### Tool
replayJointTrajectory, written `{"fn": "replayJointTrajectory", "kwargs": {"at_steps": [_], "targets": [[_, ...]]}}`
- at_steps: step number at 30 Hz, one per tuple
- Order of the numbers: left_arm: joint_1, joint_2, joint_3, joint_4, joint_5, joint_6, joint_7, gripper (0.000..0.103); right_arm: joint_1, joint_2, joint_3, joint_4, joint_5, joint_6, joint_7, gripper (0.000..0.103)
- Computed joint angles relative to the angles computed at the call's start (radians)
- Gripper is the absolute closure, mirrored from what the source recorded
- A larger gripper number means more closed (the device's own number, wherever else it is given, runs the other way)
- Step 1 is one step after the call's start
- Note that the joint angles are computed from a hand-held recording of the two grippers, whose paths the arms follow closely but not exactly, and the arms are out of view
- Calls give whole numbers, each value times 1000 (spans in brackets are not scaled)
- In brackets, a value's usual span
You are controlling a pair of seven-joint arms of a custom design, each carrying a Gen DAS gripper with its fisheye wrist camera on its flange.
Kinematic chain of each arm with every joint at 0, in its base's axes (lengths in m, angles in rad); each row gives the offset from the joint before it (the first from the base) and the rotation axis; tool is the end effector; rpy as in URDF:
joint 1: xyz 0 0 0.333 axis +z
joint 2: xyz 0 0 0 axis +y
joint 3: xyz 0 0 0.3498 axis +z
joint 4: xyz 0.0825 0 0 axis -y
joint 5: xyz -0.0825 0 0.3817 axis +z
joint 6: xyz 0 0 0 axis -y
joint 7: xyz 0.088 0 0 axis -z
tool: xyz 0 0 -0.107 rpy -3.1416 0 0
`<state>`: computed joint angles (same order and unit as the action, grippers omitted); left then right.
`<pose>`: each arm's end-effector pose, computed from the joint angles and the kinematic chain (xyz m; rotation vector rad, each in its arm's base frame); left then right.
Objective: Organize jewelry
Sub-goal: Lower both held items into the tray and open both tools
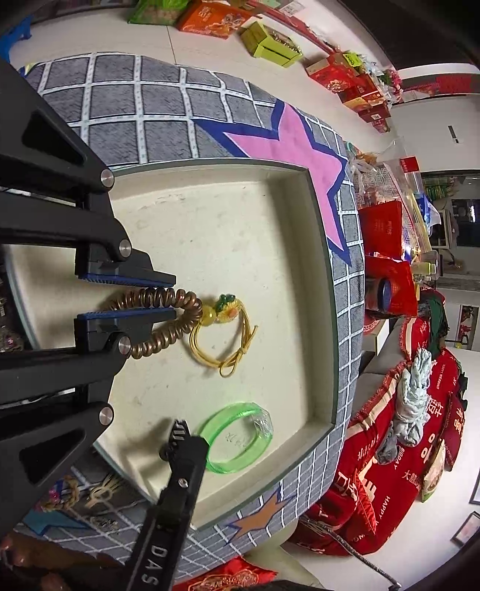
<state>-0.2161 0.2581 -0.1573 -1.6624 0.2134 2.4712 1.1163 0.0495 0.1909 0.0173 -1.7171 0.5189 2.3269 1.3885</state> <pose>0.6432 -0.2393 0.5536 -1.9048 1.9670 -0.6549 0.6576 0.0517 0.5526 -1.7638 1.8217 -0.0084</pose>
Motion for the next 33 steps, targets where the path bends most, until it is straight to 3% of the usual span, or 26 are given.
{"fn": "replayJointTrajectory", "kwargs": {"at_steps": [6,11,16,26,32,33], "targets": [[-23,42,21,56,79,-40,-37,76,7,13,-3,10,-53,32,16,77],[-27,32,18,40,98,-29,-33,75,11,7,2,3,-66,33,-2,75],[-27,18,16,24,103,-25,-41,75,7,-4,5,-2,-30,39,-10,48],[-29,7,15,14,133,0,-47,75,-5,-81,-9,-62,59,64,-38,48],[-45,-19,36,-24,225,76,-126,75,-5,-130,-27,-116,97,72,-70,47],[-44,-21,36,-26,234,83,-132,58,-4,-137,-30,-124,100,75,-70,47]]}}
